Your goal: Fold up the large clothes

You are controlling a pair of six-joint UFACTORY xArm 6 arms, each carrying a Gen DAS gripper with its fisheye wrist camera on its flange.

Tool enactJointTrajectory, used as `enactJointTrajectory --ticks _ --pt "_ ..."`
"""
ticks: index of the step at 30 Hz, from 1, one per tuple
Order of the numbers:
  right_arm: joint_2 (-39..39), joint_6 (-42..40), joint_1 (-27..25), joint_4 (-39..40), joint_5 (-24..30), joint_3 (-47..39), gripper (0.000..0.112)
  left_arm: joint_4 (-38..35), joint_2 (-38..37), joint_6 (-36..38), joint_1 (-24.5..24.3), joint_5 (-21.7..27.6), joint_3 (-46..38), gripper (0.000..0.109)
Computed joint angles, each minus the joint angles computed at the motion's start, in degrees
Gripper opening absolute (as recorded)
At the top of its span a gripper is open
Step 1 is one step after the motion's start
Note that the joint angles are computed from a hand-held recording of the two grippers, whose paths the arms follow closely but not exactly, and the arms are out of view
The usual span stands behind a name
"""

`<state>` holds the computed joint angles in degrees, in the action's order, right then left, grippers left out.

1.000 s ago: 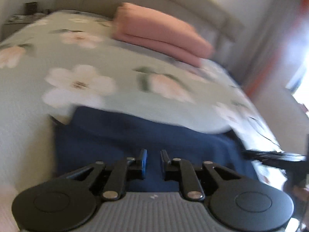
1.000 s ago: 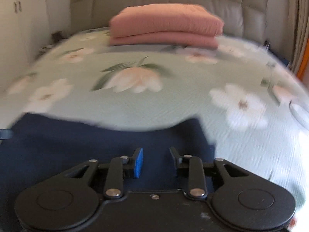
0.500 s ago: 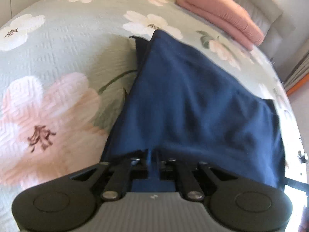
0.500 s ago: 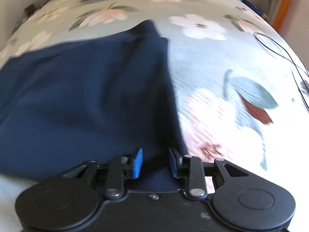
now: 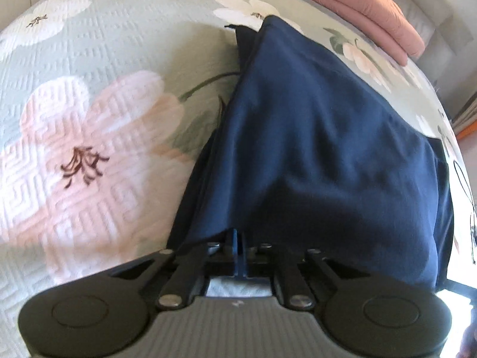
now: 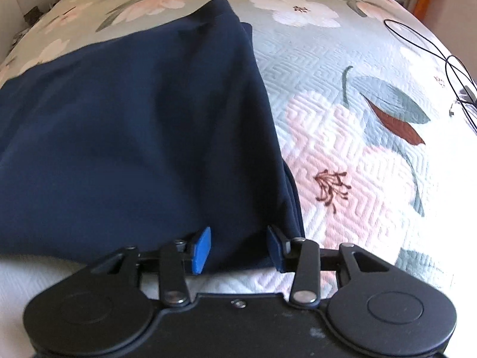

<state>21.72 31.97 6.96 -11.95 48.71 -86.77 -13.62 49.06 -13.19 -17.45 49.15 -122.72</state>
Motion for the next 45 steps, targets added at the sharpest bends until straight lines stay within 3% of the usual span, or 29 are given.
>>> enactJointTrajectory --ticks 6,9,11,14,19,23,26,28,30,35,37,39,41,45 --pt "4.0 -0.4 0.2 1.2 4.3 -6.3 0.054 3.6 -4.9 -2.8 -0.7 -0.1 6.7 0.006" --pt "4.4 1.4 -1.0 3.9 2.3 -7.1 0.056 5.1 -3.6 -7.0 -0.9 4.2 2.9 0.009" --pt "2.5 -0.4 -0.8 8.9 -1.8 -5.2 0.056 6.9 -5.0 -7.3 -1.5 5.1 3.4 0.021" --pt "3.1 -3.6 1.8 12.0 -4.4 -8.0 0.056 5.5 -8.5 -6.1 -1.8 2.5 8.2 0.035" --pt "11.3 -6.3 6.3 13.5 -4.1 -20.0 0.056 5.5 -13.8 -10.0 -1.3 -2.6 16.3 0.035" --pt "17.6 -3.7 7.0 13.2 -3.5 -27.0 0.059 4.5 -17.8 -13.5 0.6 -6.5 22.6 0.048" --pt "18.7 -2.5 6.9 12.7 -2.0 -28.2 0.061 0.6 -18.3 -10.9 2.1 -9.2 24.3 0.049" --pt "21.0 -1.9 7.4 10.5 0.9 -31.7 0.071 -3.8 -17.9 -8.0 2.8 -11.1 24.6 0.051" --pt "19.9 -1.3 7.4 9.8 1.0 -29.7 0.075 -8.5 -16.5 -4.5 3.2 -12.7 23.7 0.052" --pt "20.7 -1.9 6.9 10.8 2.7 -31.1 0.080 -13.1 -9.1 0.0 4.0 -11.1 15.5 0.062" --pt "20.3 -1.7 6.9 10.7 2.1 -30.4 0.080 -15.4 -7.1 1.1 4.2 -12.1 13.6 0.065" --pt "19.0 -1.1 7.1 10.1 0.5 -28.0 0.081 -19.9 -5.5 5.0 4.3 -13.7 12.2 0.083" --pt "18.1 0.4 7.6 9.2 -1.0 -26.3 0.081 -23.5 -3.1 9.1 4.3 -13.1 9.2 0.089" --pt "16.2 2.3 7.9 7.8 -4.5 -22.5 0.082 -26.6 0.4 13.6 3.9 -13.7 4.9 0.083"
